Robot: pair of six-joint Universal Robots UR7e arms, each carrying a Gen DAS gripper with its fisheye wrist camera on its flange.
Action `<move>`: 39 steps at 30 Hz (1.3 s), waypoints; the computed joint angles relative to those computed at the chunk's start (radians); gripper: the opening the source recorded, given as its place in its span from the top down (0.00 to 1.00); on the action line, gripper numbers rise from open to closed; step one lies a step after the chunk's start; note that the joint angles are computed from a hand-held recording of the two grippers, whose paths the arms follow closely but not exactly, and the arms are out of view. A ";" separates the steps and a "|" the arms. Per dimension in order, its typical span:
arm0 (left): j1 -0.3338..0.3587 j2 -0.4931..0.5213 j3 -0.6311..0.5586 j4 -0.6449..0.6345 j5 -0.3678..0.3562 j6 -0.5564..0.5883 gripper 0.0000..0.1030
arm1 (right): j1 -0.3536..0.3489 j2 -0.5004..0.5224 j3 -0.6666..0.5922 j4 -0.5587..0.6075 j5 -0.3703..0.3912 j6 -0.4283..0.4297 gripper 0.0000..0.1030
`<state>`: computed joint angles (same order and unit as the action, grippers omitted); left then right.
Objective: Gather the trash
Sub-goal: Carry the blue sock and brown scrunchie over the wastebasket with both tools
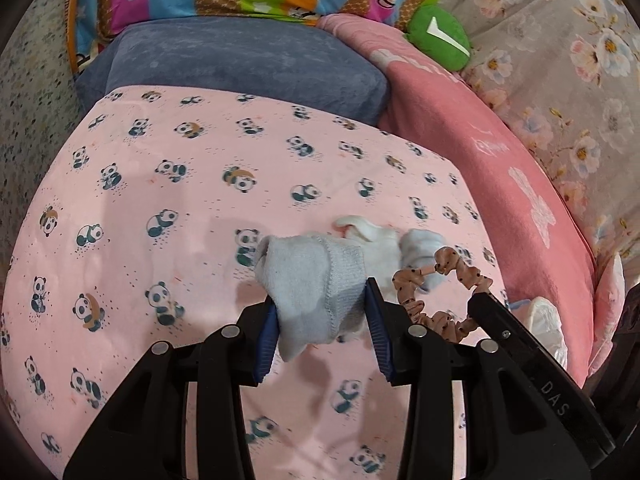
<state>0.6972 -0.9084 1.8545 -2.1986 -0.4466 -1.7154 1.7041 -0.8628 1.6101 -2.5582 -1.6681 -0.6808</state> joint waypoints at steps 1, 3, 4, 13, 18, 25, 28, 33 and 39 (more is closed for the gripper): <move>-0.005 0.012 -0.018 0.006 0.001 0.011 0.63 | -0.004 -0.018 0.005 0.003 0.010 0.003 0.91; -0.013 0.035 -0.051 0.023 0.005 0.028 0.63 | -0.011 -0.041 0.005 0.011 0.025 0.005 0.91; -0.017 0.045 -0.066 0.029 0.006 0.039 0.63 | -0.016 -0.058 0.008 0.011 0.034 0.006 0.91; -0.044 0.176 -0.248 0.041 0.020 0.213 0.63 | -0.062 -0.155 -0.001 0.011 0.087 0.008 0.91; -0.048 0.258 -0.358 0.027 0.016 0.332 0.63 | -0.095 -0.192 -0.024 0.011 0.112 0.025 0.91; -0.046 0.355 -0.498 0.028 0.006 0.466 0.63 | -0.148 -0.217 -0.088 0.021 0.123 0.025 0.91; -0.044 0.397 -0.562 0.041 0.005 0.509 0.62 | -0.161 -0.214 -0.119 0.031 0.123 0.031 0.91; -0.038 0.466 -0.673 0.060 -0.004 0.590 0.63 | -0.193 -0.198 -0.186 0.054 0.125 0.046 0.91; -0.031 0.560 -0.816 0.069 -0.023 0.696 0.62 | -0.231 -0.179 -0.251 0.068 0.131 0.057 0.91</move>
